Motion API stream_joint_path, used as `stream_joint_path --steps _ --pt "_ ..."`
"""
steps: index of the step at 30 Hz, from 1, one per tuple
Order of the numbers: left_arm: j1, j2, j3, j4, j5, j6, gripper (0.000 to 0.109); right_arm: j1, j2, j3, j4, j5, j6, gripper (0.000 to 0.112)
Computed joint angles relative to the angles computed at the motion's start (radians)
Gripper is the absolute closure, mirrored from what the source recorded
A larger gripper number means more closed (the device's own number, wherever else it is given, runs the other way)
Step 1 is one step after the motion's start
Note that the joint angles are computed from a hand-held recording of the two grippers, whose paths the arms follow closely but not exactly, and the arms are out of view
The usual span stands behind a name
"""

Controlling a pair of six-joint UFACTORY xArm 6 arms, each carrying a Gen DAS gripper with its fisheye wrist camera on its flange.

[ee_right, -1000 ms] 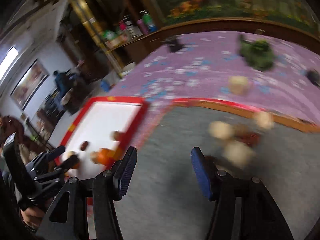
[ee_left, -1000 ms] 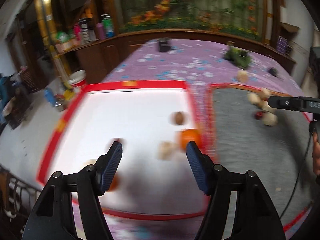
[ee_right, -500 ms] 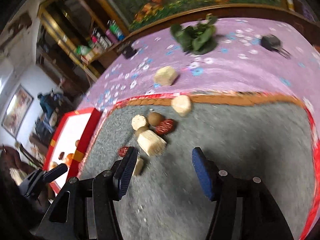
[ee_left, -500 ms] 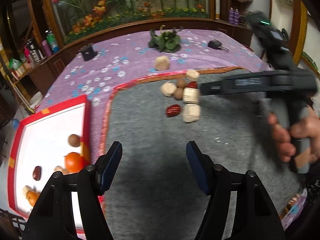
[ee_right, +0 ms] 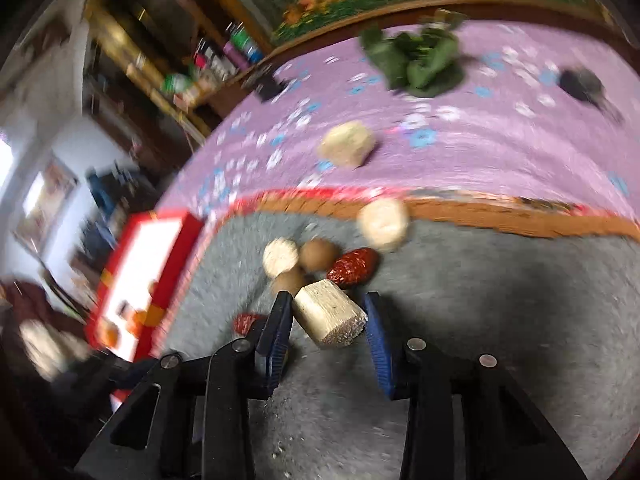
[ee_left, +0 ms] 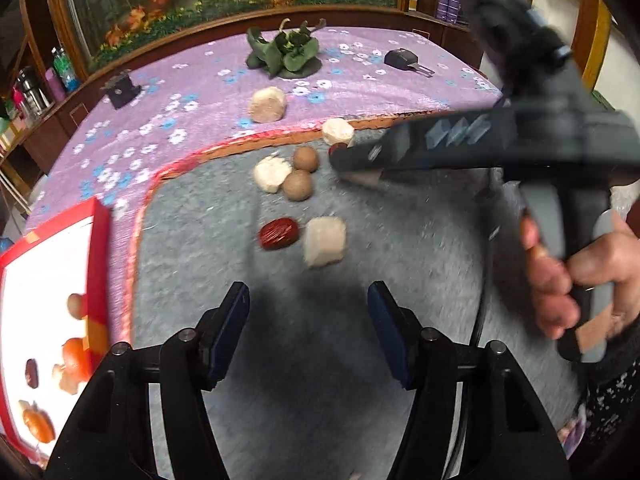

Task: Organize fruits
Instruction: 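Grasp a beige cube with the right gripper while the left grasps another beige cube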

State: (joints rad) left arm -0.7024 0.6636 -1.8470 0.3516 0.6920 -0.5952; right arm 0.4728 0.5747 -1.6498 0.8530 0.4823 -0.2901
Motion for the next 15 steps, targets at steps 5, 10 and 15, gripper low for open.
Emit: stream_joint_path --steps 5,10,15 --pt "-0.012 0.148 -0.227 -0.013 0.100 0.032 0.062 -0.053 -0.054 0.072 0.279 -0.037 -0.097 0.075" --pt "-0.002 0.223 -0.318 -0.020 0.093 0.023 0.080 -0.052 -0.059 0.080 0.297 -0.050 -0.091 0.075" --pt "0.019 0.172 -0.222 -0.007 0.015 -0.043 0.092 -0.048 -0.055 0.069 0.291 -0.037 -0.093 0.075"
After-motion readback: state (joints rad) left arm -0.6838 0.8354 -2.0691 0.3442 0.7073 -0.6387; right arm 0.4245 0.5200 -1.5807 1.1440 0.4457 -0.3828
